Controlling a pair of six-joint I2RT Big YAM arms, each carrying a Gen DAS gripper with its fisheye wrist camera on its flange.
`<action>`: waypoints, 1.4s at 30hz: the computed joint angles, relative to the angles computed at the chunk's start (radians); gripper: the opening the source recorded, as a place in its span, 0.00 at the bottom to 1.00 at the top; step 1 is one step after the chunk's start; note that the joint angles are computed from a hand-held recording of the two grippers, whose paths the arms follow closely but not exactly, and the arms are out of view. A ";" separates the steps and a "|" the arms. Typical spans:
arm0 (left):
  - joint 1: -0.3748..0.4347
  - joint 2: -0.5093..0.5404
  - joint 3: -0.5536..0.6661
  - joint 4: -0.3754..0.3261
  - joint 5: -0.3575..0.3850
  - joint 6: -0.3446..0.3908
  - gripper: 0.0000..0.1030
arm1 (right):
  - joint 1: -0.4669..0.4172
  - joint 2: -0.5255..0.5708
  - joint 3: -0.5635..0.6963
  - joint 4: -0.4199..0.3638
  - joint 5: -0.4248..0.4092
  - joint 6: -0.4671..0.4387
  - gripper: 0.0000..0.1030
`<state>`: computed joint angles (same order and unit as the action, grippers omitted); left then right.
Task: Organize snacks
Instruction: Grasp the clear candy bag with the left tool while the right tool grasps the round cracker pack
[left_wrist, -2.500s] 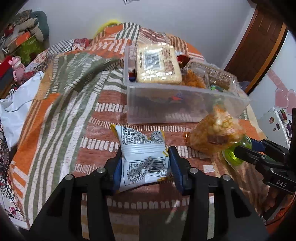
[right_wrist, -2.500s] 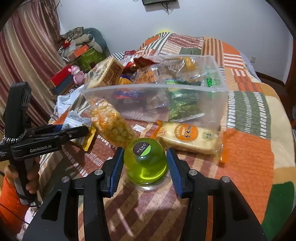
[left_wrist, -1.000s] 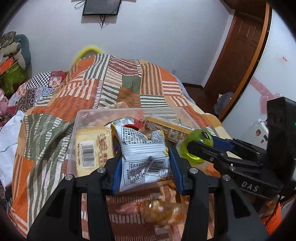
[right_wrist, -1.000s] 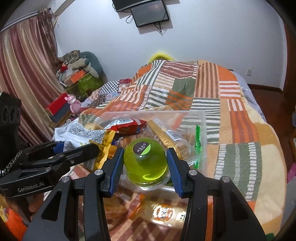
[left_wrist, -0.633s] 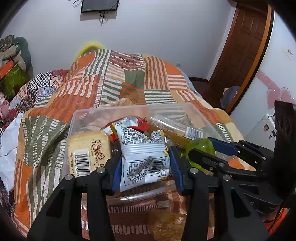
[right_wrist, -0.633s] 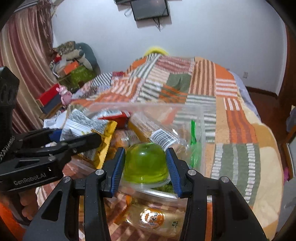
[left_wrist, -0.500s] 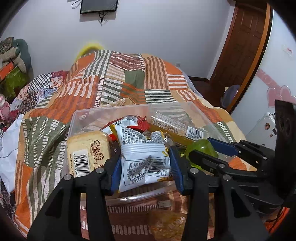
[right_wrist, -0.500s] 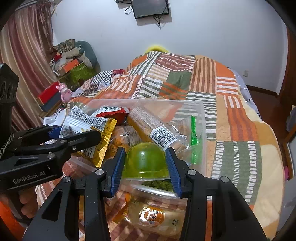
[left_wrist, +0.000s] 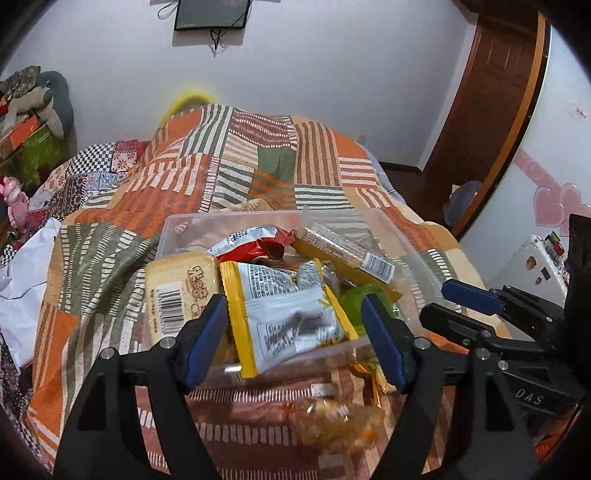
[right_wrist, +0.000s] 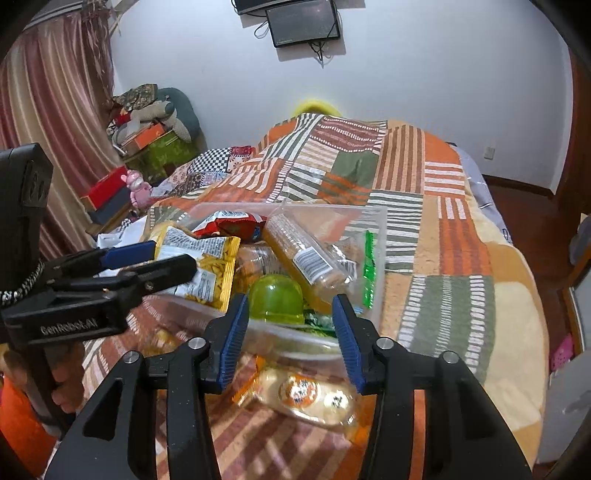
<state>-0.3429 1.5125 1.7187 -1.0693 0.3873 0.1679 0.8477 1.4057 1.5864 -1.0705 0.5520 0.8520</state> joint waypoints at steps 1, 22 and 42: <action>0.004 -0.010 -0.007 0.002 0.006 0.000 0.73 | 0.005 -0.004 -0.002 -0.007 0.010 0.004 0.50; 0.013 -0.116 -0.161 -0.076 0.049 0.096 0.77 | -0.025 -0.025 -0.112 -0.006 -0.159 0.056 0.65; 0.011 -0.143 -0.243 -0.030 0.024 0.116 0.44 | 0.068 -0.045 -0.144 0.074 -0.282 0.072 0.55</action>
